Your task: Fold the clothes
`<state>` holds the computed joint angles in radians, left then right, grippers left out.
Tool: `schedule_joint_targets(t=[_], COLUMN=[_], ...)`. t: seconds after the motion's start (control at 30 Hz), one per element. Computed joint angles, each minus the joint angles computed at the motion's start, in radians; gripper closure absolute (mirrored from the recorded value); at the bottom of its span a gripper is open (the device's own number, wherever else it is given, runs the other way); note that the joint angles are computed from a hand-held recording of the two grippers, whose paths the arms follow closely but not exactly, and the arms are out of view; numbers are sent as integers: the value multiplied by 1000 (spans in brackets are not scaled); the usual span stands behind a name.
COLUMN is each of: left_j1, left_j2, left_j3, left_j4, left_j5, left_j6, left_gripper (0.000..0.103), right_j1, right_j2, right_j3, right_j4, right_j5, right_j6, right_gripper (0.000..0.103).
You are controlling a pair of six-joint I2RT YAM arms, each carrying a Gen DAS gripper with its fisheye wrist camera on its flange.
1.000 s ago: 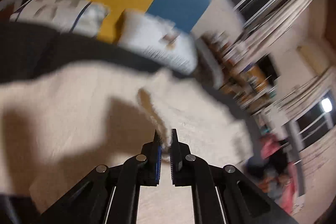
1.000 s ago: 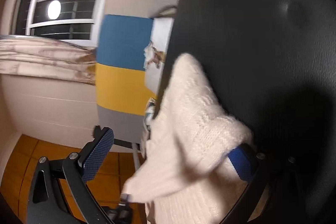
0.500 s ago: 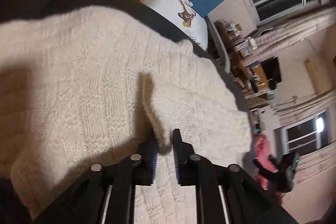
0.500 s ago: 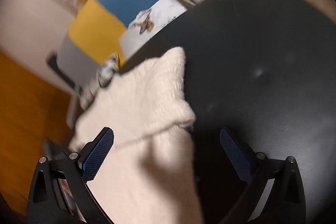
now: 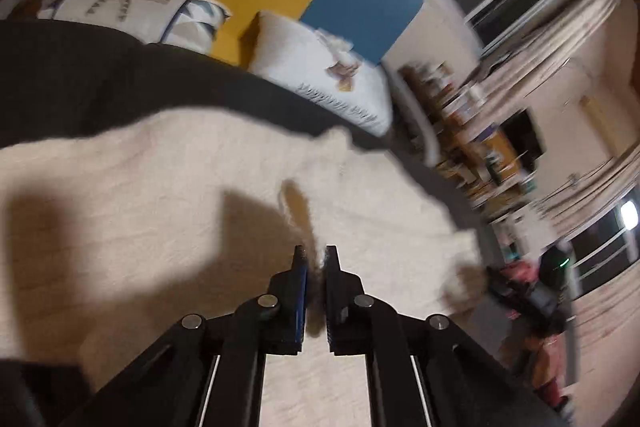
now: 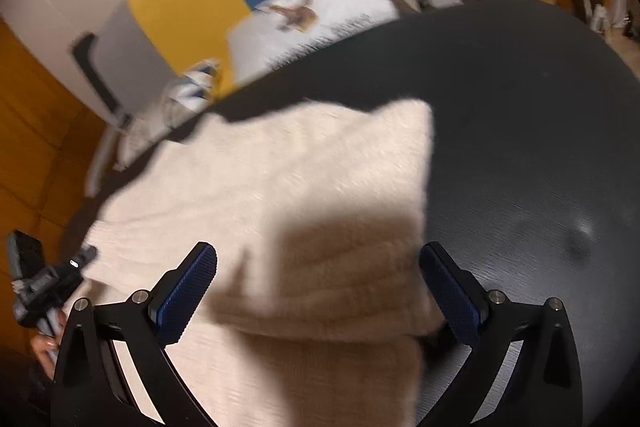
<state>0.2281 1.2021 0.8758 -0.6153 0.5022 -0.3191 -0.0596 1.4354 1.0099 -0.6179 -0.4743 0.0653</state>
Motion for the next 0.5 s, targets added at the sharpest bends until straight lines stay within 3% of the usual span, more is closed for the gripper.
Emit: schedule_joint_targets(t=[0.07,0.13,0.27,0.37,0.43,0.5], left_j1=[4,68,113,14,-115,-240], left_j2=[55,62,32,133,243,392], left_j3=[12,18,110,272,410,581], left_j4=[-46,-57,-67,-53,-47,-87], left_j5=[-32,49,73,160,167,177], left_j6=[12,-3,-43,-39,-39,-14], left_gripper=[94,90,83,80,78,76], right_j1=[0,-46,-295,-475,-561,-567], right_j2=[24,22,-50,-28,39,37], right_j3=[-3,-21,-88,-102,-95,-125], right_j4=[3,6,-13,-152,-333,-347], right_j5=[1,-51,-389,-654,-809,-820], right_j6=[11,31,43,-41,-191,-187], right_gripper=[0,0,0,0,0,0])
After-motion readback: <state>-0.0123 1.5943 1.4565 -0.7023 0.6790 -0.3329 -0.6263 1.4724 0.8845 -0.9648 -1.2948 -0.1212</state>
